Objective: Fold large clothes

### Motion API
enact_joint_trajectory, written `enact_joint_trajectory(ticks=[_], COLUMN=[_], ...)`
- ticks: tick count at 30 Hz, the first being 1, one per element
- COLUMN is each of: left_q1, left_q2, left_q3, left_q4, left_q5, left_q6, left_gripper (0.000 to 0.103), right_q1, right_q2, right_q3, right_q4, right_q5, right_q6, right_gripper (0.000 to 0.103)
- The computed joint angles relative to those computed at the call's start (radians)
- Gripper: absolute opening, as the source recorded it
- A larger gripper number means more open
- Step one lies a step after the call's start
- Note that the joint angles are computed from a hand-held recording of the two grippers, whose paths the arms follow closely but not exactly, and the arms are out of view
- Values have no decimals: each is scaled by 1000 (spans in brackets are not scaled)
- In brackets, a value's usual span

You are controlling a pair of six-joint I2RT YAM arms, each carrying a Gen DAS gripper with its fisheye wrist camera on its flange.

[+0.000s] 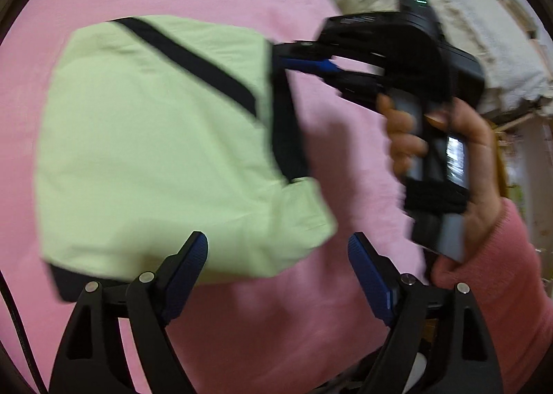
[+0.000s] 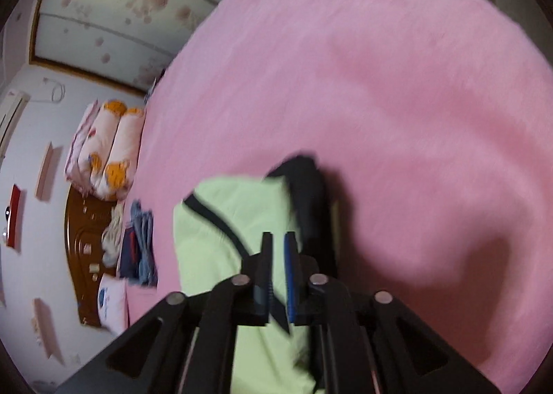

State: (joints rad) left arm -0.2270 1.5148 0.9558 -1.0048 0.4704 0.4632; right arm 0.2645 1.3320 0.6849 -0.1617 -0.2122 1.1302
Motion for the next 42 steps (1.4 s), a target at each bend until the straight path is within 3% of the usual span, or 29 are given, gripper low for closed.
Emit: enact_joint_trajectory(ticks=[2, 6, 13, 15, 16, 17, 19, 24, 33, 42], left_q1=[14, 74, 185, 213, 224, 234, 246, 273, 244, 234], left_q2=[8, 55, 134, 154, 163, 168, 183, 200, 193, 220], left_q3=[13, 85, 129, 139, 147, 145, 142, 142, 140, 145], left_q4=[11, 39, 111, 120, 122, 131, 157, 178, 181, 176], left_q5=[-82, -189, -272, -284, -295, -307, -328, -350, -362, -371], left_q6=[-13, -17, -53, -64, -65, -64, -60, -34, -24, -7], left_gripper=[82, 82, 82, 82, 82, 82, 82, 82, 82, 82], right_q1=[34, 83, 162, 170, 173, 176, 181, 212, 246, 231], right_q2=[22, 61, 173, 180, 183, 189, 190, 111, -19, -55], right_q3=[8, 11, 57, 61, 64, 73, 93, 107, 52, -109], right_q4=[-11, -54, -98, -89, -80, -85, -108, -177, -285, -234], right_q5=[-11, -16, 16, 31, 35, 41, 56, 166, 267, 286], right_q6=[22, 73, 109, 114, 110, 101, 85, 72, 115, 231], right_gripper=[34, 35, 35, 33, 19, 13, 8, 5, 4, 4])
